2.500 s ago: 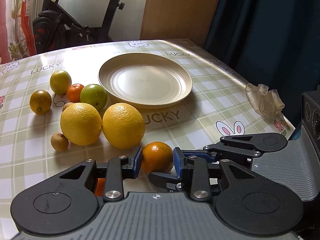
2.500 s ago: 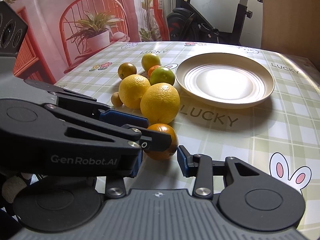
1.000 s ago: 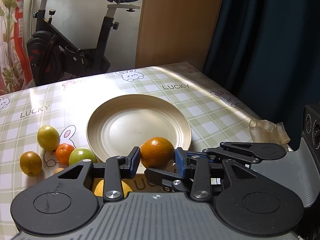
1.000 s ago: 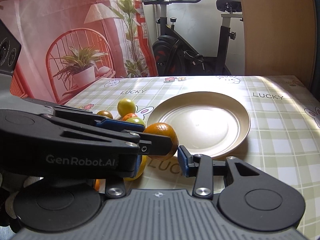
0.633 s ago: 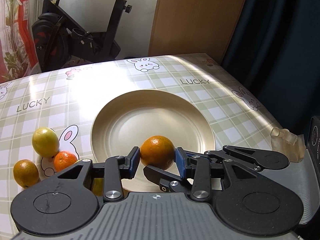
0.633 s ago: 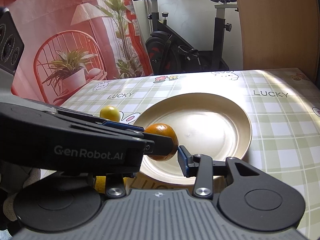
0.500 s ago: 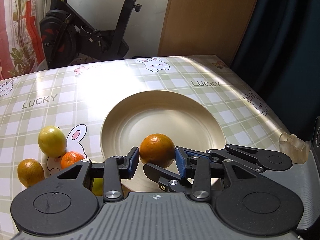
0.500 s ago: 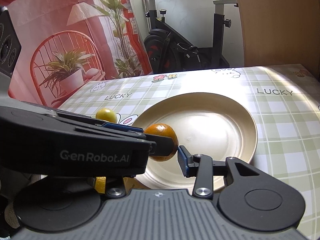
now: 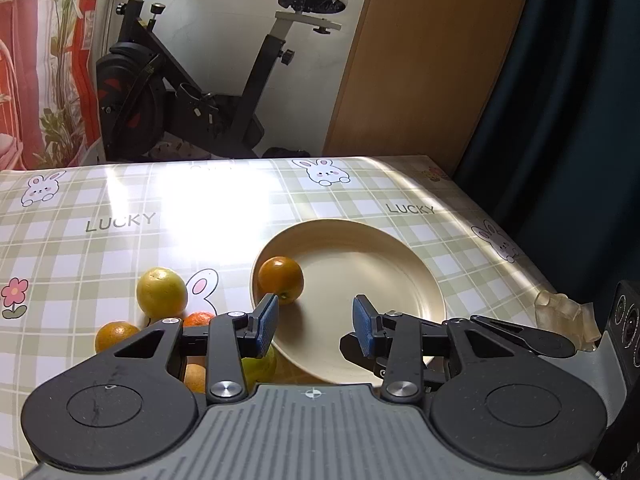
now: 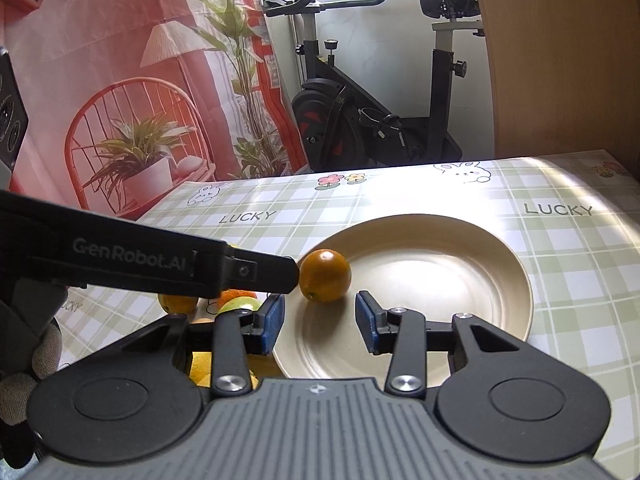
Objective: Organize fruits
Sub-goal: 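Open the left tool and withdraw it toward the fruit cluster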
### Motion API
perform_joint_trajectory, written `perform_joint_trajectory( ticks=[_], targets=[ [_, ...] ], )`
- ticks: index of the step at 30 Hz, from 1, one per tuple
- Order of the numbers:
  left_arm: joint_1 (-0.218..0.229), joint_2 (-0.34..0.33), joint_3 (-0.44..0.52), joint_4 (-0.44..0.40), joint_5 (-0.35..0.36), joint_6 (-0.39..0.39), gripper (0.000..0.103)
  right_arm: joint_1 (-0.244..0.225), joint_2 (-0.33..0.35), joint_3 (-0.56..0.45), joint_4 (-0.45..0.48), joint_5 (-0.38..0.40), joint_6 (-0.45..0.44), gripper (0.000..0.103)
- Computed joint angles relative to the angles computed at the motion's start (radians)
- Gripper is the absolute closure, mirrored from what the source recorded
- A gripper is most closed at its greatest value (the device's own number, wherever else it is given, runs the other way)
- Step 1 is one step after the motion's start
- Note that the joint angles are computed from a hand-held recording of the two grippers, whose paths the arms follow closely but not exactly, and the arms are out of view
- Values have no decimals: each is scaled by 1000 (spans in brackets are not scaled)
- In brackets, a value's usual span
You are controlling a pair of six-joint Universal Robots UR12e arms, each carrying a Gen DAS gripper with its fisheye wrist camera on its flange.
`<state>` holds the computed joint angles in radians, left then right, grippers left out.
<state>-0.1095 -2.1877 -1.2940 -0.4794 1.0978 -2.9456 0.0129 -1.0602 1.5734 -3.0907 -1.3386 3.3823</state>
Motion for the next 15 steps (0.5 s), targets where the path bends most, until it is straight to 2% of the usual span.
perform_joint_trajectory(
  ticks=[4, 5, 6, 10, 15],
  targets=[
    [16, 44, -72, 51, -14, 2, 59, 12, -22, 41, -50, -14, 20, 60],
    [20, 53, -91, 67, -15, -6, 56, 16, -26, 50, -59, -17, 15, 60],
    [26, 66, -119, 99, -13, -31, 53, 21, -31, 58, -69, -19, 5, 60],
    [38, 96, -188, 163, 23, -100, 53, 37, -46, 82, -102, -14, -28, 60],
    [57, 119, -233, 183, 41, -122, 53, 56, -61, 104, -127, 21, -102, 60]
  ],
)
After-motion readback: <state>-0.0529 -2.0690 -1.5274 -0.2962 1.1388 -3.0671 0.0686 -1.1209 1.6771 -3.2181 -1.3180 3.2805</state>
